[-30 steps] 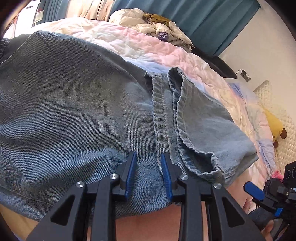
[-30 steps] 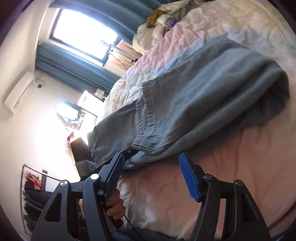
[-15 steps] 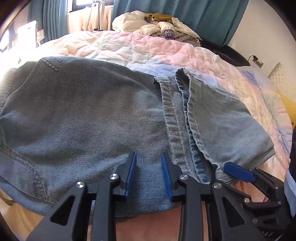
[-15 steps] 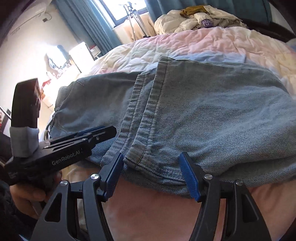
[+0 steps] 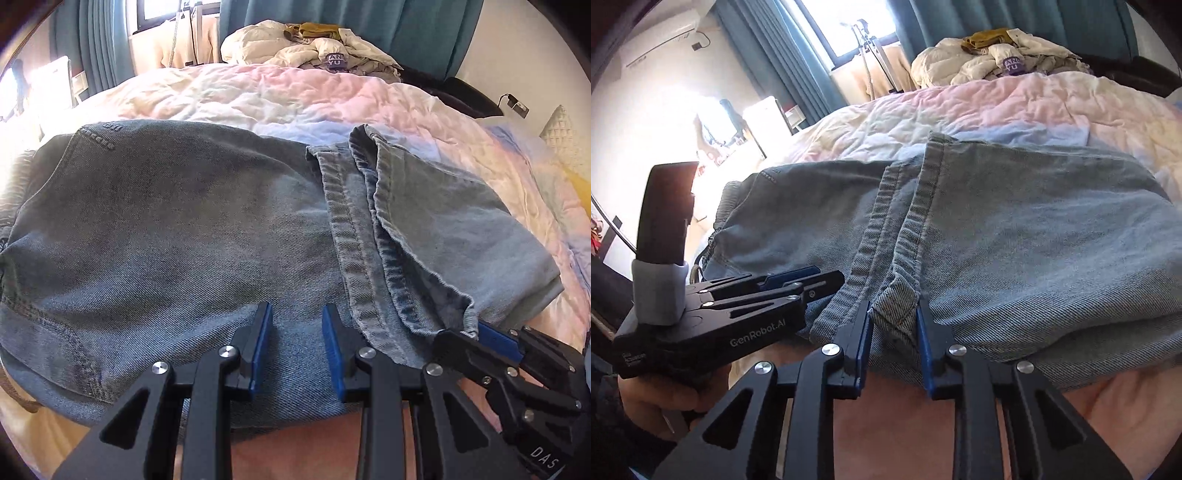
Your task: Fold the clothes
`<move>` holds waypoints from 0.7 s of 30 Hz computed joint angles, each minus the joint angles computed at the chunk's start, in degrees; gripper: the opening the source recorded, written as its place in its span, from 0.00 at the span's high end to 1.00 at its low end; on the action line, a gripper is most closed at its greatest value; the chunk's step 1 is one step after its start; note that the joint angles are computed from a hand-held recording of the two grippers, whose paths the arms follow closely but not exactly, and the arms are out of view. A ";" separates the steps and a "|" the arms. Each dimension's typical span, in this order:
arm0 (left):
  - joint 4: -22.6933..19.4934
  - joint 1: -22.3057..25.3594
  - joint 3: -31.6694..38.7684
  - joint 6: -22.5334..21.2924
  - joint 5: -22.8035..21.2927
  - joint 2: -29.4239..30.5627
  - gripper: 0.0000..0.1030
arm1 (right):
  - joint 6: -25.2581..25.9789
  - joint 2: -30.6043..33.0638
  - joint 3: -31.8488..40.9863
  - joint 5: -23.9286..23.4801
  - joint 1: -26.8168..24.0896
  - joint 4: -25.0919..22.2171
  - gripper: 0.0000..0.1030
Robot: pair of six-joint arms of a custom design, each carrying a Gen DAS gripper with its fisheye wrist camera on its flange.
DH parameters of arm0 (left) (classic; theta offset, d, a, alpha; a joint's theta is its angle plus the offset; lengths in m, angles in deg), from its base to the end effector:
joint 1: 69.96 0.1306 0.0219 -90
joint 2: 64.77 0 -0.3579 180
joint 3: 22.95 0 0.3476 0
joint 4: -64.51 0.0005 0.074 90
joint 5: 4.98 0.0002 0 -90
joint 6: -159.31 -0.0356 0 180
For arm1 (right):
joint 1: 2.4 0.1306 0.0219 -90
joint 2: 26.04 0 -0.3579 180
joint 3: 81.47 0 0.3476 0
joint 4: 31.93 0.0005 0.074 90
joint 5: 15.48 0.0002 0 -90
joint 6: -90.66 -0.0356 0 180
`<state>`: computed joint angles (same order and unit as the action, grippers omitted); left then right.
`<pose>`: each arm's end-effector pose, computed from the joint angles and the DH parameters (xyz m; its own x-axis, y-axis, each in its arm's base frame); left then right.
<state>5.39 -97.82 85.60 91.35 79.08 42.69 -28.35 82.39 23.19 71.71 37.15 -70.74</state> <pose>0.4741 -0.2470 0.3857 -0.8514 0.0279 -0.5237 0.1045 0.9876 -0.1173 0.4329 0.3591 0.3730 -0.7782 -0.0144 -0.6279 -0.3275 0.8624 0.3861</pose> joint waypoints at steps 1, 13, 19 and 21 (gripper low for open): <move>0.08 0.04 -0.13 0.07 0.12 -0.13 0.72 | 0.09 -0.57 -0.63 0.12 0.07 1.67 0.79; 1.93 0.97 -1.07 2.05 0.37 -1.30 0.72 | 4.52 1.70 2.52 0.24 2.39 2.50 0.79; 3.42 2.11 -3.16 3.47 0.97 -3.11 0.72 | 3.21 4.61 4.71 -0.87 2.38 -0.70 0.81; 3.54 2.27 -3.19 3.75 1.07 -2.96 0.72 | 1.91 5.34 4.62 -1.97 1.85 -1.59 0.81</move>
<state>8.93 -95.55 82.41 95.10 80.15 39.73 -26.45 87.74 27.81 69.73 39.00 -72.33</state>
